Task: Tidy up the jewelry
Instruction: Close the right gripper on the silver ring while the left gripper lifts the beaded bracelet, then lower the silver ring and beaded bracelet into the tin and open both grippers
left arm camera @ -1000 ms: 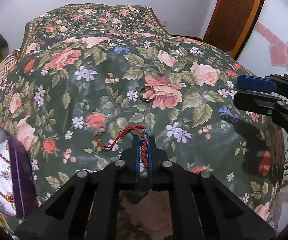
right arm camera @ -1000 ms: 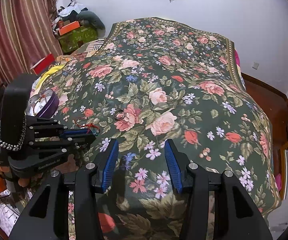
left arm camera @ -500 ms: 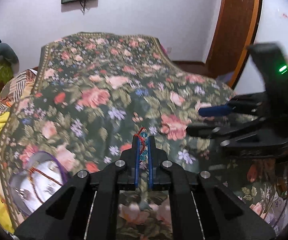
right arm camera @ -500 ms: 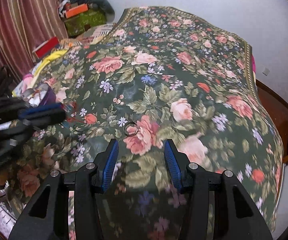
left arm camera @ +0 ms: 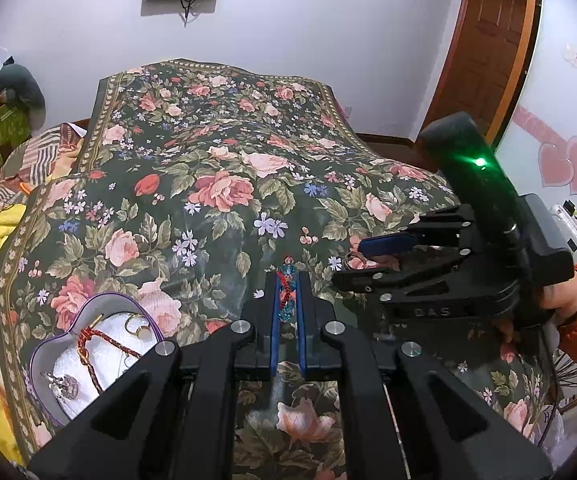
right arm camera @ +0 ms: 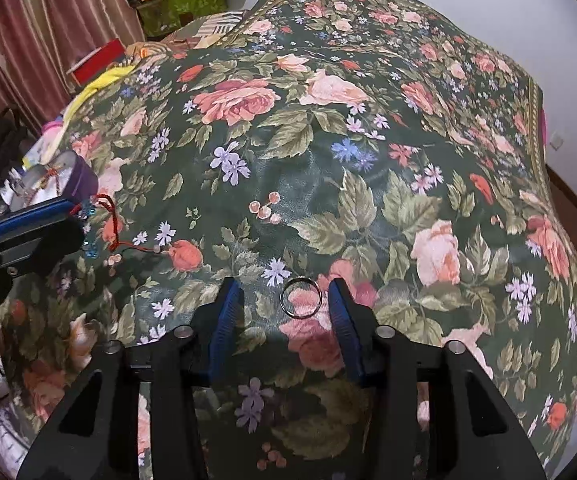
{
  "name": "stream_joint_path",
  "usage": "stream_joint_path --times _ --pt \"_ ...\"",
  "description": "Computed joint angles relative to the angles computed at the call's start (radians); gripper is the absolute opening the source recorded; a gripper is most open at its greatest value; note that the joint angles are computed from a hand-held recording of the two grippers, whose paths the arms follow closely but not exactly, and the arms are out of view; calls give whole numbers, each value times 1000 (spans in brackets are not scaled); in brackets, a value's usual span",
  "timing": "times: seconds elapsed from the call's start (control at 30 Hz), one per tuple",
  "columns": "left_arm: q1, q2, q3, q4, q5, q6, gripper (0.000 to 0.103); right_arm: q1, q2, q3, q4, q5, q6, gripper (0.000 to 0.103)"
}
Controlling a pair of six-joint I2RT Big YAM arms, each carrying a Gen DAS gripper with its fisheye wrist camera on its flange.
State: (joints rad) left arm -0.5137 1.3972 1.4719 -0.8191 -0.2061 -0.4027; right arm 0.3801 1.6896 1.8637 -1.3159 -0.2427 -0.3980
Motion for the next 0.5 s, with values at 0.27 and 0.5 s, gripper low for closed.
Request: stream_joint_path --times 0.27,0.5 --pt "-3 -13 -4 -1 -5 -23 6 -2 -6 -5 4 -21 31 20" --pt "-17 -45 0 -16 -44 -20 6 0 -32 -15 26 -38 60 20"
